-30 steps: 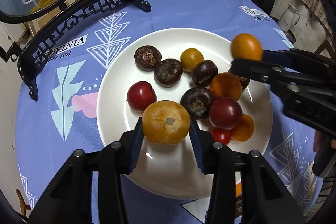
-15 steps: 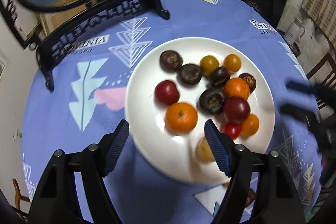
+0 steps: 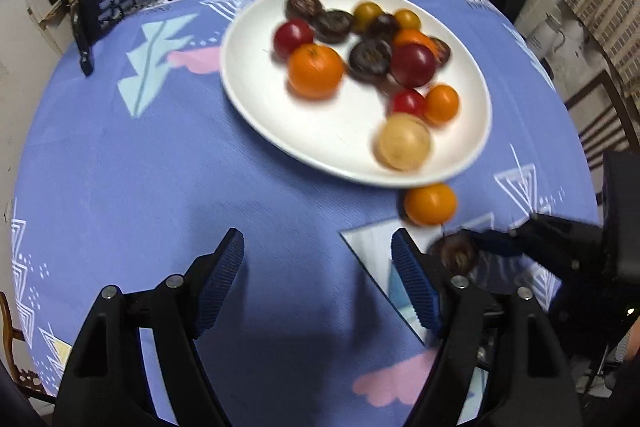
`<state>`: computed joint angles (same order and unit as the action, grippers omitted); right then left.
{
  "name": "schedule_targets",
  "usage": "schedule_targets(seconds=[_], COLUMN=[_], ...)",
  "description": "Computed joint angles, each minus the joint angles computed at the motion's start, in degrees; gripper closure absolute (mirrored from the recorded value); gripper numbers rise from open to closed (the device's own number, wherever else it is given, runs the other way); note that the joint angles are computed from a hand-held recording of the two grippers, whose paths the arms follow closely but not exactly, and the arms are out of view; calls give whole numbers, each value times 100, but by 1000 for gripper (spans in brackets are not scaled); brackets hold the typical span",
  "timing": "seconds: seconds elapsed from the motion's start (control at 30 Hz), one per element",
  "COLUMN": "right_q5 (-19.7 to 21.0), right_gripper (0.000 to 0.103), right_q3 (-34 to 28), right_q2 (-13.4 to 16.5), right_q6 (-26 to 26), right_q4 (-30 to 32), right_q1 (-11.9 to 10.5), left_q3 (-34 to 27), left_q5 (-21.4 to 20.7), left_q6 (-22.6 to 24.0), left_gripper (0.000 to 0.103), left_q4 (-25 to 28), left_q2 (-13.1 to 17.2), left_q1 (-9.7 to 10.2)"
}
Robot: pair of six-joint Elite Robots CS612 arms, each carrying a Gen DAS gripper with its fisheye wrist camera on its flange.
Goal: Organize fruits
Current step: 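Grasp a dark date with the right tool while the left tool grasps an orange tangerine, then carry the date and tangerine onto the white plate and open both tools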
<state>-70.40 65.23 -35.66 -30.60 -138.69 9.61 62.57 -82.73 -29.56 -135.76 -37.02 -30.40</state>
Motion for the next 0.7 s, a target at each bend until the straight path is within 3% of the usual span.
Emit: schedule_targets(seconds=[0.07, 0.17, 0.33, 0.4, 0.5, 0.6, 0.7], right_q5=[83, 161, 220, 185, 202, 257, 345], right_gripper=[59, 59, 59, 59, 59, 59, 59], right_q3=[13, 240, 363, 419, 449, 485, 504], right_q2=[-50, -213, -317, -343, -333, -338, -340], right_q6=[1, 111, 704, 841, 899, 946, 962], right_q4=[190, -6, -142, -193, -218, -254, -323], right_q1=[-30, -147, -381, -435, -454, -482, -504], left_q3=[-45, -193, -650, -895, -1063, -1091, -799], left_q5=[-41, -121, -151, -62, -350, -311, -322], left_q6=[45, 124, 60, -17, -47, 128, 134], left_gripper=[29, 29, 29, 37, 63, 63, 63], left_q4=[41, -7, 50, 174, 186, 357, 178], left_q2=[32, 143, 469, 629, 739, 719, 549], left_q1=[-34, -84, -160, -188, -160, -190, -185])
